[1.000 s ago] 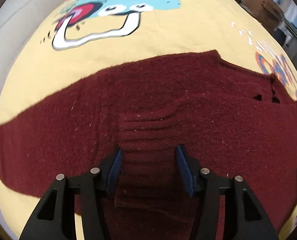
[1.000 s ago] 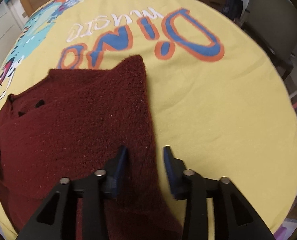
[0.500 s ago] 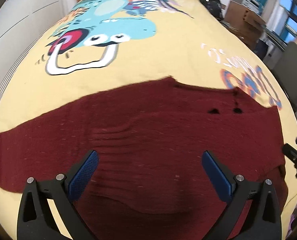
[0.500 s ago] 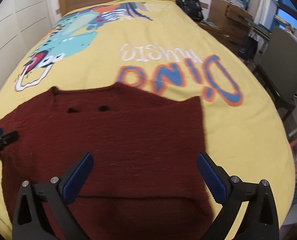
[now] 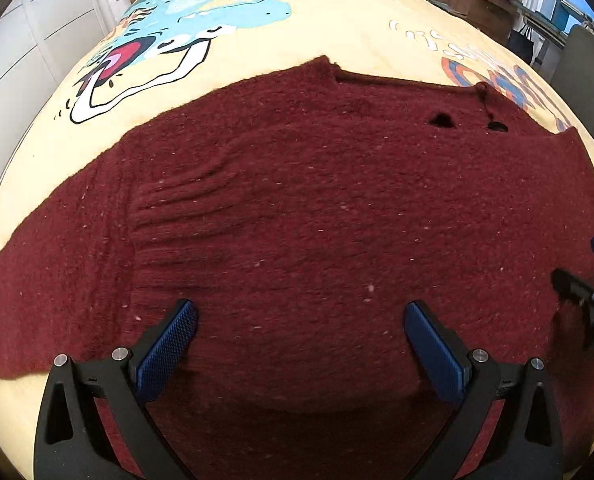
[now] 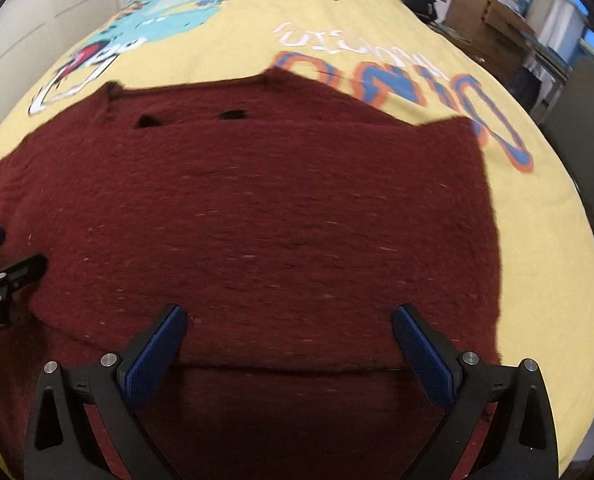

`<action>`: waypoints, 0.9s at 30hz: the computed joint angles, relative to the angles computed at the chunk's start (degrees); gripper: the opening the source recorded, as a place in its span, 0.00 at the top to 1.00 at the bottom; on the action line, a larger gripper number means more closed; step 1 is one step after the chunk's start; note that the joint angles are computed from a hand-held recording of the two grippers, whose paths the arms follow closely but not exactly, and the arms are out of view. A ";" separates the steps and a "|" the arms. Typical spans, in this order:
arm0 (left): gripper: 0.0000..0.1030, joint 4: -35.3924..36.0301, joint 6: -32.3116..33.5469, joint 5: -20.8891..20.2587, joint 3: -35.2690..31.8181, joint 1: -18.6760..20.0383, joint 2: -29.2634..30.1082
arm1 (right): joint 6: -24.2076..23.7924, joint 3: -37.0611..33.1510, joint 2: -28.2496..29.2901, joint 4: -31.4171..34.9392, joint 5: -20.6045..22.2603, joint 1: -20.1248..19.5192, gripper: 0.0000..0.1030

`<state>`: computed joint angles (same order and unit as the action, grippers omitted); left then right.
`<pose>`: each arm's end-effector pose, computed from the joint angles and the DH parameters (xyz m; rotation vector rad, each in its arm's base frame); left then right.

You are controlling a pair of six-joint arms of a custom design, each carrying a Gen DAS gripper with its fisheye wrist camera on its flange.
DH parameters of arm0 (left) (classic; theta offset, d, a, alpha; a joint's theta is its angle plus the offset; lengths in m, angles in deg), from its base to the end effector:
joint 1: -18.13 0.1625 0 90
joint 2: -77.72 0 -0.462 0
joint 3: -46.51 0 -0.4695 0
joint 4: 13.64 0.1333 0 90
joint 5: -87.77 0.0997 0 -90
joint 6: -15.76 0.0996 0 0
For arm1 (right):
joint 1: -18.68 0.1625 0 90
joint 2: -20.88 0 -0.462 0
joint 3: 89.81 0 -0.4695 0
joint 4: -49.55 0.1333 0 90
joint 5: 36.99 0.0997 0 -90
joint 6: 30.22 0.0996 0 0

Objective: Fold small clothes

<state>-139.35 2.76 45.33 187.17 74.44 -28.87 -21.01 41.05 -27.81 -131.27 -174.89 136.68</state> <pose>-0.0268 -0.4131 0.2779 0.4080 2.3176 -0.4418 0.2766 -0.3938 -0.0066 0.3054 -2.3288 0.5009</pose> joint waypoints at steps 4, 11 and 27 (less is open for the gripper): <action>0.01 0.15 0.50 -0.27 -0.26 1.28 -0.74 | 0.52 2.45 -2.10 -2.49 -1.25 -1.47 0.01; 0.01 0.52 0.13 1.02 -0.30 1.21 0.60 | -0.58 4.22 -2.43 -5.52 1.02 -2.79 0.01; 0.01 7.19 -6.30 -1.11 -0.69 -1.38 -4.64 | 6.44 4.45 -5.29 0.86 -2.21 1.10 0.01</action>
<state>-132.16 -3.54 44.22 186.48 73.06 -33.51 -14.58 45.51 -33.10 -130.41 -177.11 137.78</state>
